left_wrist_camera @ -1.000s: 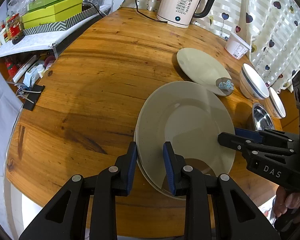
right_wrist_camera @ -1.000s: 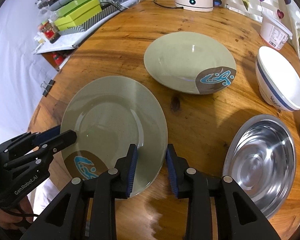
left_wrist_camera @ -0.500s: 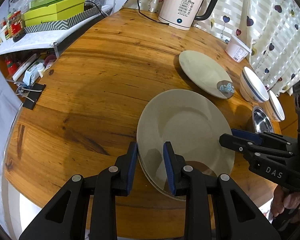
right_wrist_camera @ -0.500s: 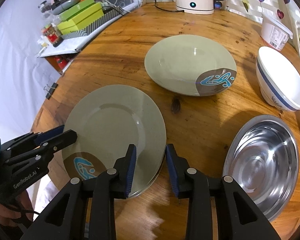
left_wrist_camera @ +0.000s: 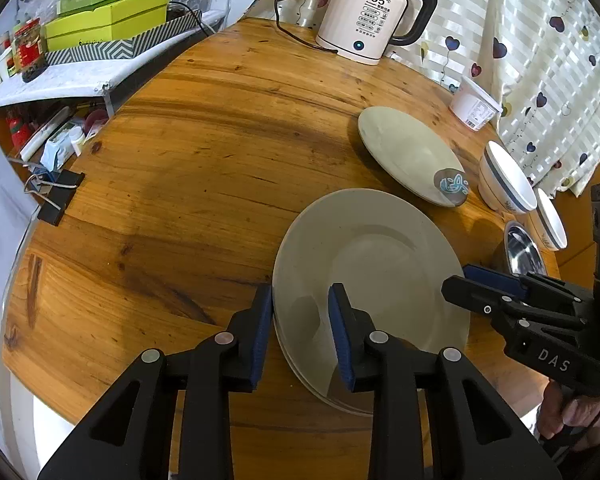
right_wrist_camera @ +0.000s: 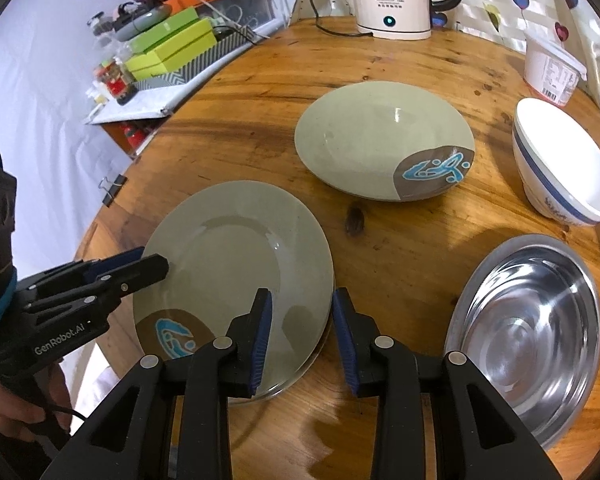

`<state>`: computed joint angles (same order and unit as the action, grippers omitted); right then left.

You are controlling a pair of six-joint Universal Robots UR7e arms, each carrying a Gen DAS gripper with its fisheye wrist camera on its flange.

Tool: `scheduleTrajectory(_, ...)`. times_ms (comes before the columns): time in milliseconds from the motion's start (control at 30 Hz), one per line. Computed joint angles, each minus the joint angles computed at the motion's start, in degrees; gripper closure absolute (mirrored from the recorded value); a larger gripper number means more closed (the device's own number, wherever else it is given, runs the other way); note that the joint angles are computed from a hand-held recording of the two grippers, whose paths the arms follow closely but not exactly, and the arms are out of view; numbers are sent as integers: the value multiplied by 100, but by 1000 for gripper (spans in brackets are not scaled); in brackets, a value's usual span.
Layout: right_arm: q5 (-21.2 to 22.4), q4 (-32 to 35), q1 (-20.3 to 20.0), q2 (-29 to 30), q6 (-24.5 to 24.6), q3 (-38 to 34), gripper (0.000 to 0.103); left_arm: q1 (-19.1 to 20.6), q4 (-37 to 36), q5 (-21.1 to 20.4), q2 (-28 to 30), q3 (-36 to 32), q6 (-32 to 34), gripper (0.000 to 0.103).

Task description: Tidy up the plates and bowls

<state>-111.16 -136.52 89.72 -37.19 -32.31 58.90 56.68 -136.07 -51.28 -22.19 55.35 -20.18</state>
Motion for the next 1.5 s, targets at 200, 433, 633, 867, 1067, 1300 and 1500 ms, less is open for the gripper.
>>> scheduleTrajectory(200, -61, -22, 15, 5, -37, 18, 72, -22, 93, 46, -2, 2, -26, 73)
scheduleTrajectory(433, -40, -5, 8, 8, -21, 12, 72, -23, 54, 33, 12, -7, 17, 70)
scheduleTrajectory(633, -3, -42, 6, -8, -19, 32, 72, -28, 97, 52, 57, -83, 30, 70)
scheduleTrajectory(867, 184, -109, -19, -168, -6, 168, 62, -2, -59, 26, -18, -4, -14, 70)
scheduleTrajectory(1067, 327, -231, -26, -357, 18, 326, 59, -46, -329, 14, -83, 63, 189, 70)
scheduleTrajectory(1300, 382, -608, 16, -656, -34, 707, 57, -129, -452, -177, -30, -80, 550, 70)
scheduleTrajectory(1500, 277, -917, 37, -808, -14, 862, 57, -179, -459, -256, 41, -221, 725, 70)
